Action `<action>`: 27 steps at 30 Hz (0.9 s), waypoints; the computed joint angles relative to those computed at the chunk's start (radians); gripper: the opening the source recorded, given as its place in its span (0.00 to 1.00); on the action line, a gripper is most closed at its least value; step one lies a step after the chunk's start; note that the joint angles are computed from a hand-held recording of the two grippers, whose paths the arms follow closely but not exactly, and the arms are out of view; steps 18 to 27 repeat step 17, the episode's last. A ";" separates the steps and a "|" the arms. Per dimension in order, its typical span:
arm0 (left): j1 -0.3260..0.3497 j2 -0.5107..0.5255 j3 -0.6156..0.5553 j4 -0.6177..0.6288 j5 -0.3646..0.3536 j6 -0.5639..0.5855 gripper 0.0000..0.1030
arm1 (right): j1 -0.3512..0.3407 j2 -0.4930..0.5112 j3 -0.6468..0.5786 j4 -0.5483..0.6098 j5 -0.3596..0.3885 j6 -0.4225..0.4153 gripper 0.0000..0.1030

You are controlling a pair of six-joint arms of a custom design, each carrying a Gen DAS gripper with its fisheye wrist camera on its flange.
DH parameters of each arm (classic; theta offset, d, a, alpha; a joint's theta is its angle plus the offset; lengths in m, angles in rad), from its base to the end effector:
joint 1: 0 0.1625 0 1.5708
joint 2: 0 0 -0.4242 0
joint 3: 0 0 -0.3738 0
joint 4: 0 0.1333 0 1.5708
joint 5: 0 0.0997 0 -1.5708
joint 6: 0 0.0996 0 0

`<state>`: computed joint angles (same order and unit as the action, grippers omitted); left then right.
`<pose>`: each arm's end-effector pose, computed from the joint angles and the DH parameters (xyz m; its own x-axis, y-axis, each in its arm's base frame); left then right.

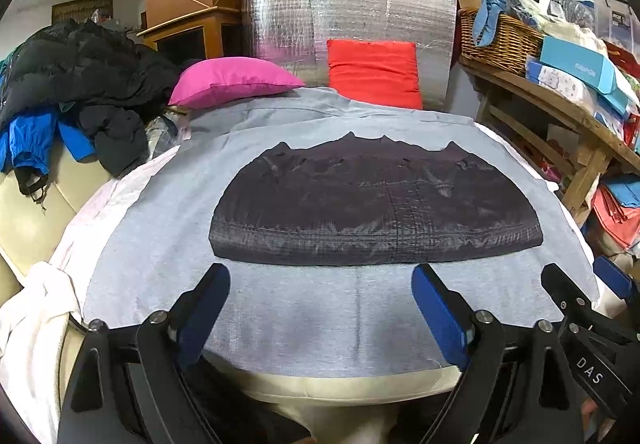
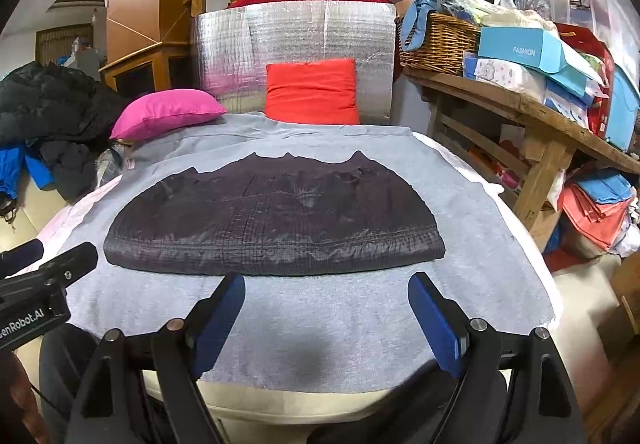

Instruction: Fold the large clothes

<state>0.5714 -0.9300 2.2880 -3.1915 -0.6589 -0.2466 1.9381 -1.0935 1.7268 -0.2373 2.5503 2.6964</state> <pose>-0.2593 -0.4188 0.1042 -0.6869 0.2642 -0.6770 0.6647 0.6051 -0.4382 0.2300 -0.4568 0.2047 -0.6581 0.3095 0.6863 -0.4675 0.5466 -0.6948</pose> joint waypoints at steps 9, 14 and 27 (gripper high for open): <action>-0.001 0.008 0.002 -0.032 -0.017 0.025 0.98 | -0.001 -0.002 0.000 -0.007 0.003 -0.011 0.84; -0.005 0.015 0.003 -0.056 -0.007 0.038 0.98 | -0.002 0.000 -0.002 -0.010 0.006 -0.018 0.84; -0.003 0.015 0.002 -0.055 -0.005 0.036 0.98 | -0.002 0.002 -0.003 -0.013 0.011 -0.023 0.84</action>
